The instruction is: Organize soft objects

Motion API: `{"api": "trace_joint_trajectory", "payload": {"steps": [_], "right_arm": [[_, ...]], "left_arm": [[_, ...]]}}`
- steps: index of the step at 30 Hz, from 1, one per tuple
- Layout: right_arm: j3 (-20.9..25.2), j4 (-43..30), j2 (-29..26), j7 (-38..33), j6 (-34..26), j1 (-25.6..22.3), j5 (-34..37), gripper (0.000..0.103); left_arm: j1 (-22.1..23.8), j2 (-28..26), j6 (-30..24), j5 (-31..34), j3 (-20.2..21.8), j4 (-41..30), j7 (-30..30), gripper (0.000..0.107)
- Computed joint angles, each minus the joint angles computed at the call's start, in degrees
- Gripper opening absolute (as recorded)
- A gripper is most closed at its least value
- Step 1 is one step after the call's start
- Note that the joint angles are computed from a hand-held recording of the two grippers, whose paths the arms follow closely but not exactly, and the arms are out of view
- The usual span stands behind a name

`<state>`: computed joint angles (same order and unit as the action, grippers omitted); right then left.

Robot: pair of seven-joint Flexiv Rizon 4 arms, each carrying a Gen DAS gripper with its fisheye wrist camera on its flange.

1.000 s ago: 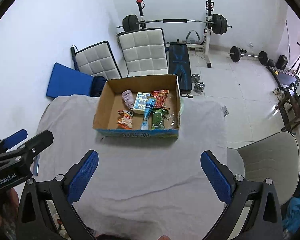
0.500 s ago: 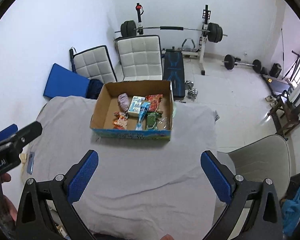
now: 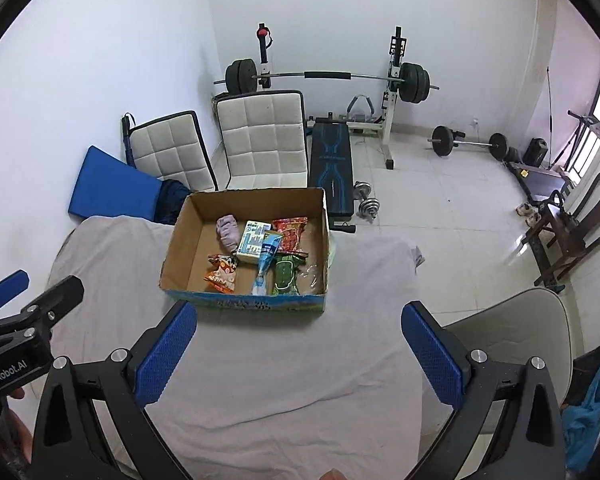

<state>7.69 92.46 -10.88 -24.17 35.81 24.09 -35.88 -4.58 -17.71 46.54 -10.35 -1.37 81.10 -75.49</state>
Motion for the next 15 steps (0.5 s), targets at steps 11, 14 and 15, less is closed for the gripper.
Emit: {"api": "trace_joint_trajectory", "payload": {"steps": [11, 14, 15], "right_arm": [[-0.4, -0.35, -0.47, -0.36, 0.86, -0.31, -0.16, 0.103], [-0.51, -0.79, -0.87, -0.56, 0.85, -0.31, -0.18, 0.103], [-0.51, -0.63, -0.69, -0.21, 0.77, -0.22, -0.34, 0.103]], "left_arm": [[-0.12, -1.02, 0.12, 0.76, 0.06, -1.58, -0.68, 0.103], [-0.25, -1.24, 0.12, 0.96, 0.02, -1.86, -0.72, 0.103], [-0.26, -1.32, 0.1, 0.97, -0.02, -1.96, -0.62, 0.103]]}}
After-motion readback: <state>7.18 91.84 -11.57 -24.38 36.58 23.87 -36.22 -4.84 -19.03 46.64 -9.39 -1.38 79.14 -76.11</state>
